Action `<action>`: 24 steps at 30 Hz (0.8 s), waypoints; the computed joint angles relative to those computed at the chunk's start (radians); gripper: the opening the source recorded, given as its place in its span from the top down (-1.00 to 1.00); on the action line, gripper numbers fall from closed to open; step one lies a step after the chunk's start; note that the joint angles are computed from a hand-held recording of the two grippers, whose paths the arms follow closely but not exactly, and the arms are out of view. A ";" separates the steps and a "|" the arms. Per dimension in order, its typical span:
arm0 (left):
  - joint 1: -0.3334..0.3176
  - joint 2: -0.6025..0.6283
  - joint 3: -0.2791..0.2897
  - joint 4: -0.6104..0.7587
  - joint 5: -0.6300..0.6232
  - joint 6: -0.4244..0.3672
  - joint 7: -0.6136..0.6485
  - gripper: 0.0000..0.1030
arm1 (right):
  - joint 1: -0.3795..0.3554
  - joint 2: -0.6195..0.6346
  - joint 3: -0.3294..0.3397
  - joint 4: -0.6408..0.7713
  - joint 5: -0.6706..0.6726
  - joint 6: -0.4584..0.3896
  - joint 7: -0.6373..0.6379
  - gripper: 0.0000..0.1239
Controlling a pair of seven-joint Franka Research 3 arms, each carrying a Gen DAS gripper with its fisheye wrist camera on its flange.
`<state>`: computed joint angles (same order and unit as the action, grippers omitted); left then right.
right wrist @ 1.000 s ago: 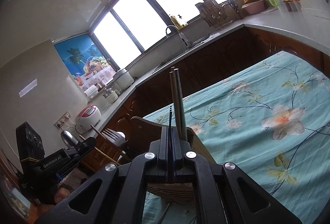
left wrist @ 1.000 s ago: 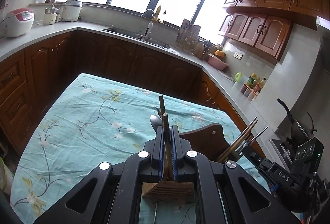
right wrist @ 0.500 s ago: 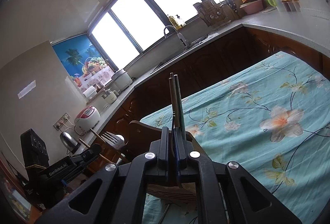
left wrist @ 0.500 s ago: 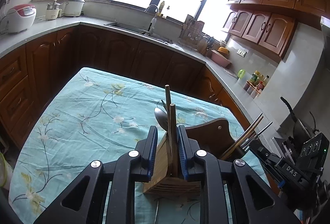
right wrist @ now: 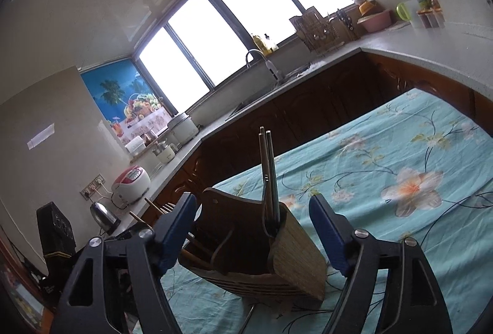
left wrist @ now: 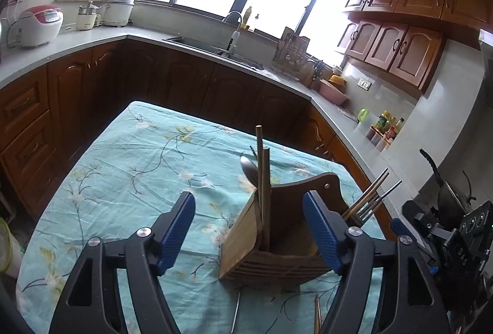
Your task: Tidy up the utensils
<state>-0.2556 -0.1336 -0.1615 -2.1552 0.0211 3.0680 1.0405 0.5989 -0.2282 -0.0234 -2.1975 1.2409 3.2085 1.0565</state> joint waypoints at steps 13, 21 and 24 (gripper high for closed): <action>0.007 -0.120 -0.010 -0.097 0.041 -0.042 -0.068 -0.56 | -0.079 -0.085 0.086 -0.112 -0.252 0.037 0.231 -0.36; 0.027 -0.237 -0.045 -0.167 0.131 -0.106 -0.139 -0.60 | -0.261 -0.173 0.263 -0.208 -0.453 0.021 0.416 -0.50; 0.023 -0.283 -0.050 -0.194 0.154 -0.135 -0.160 -0.63 | -0.274 -0.205 0.279 -0.234 -0.499 0.008 0.455 -0.50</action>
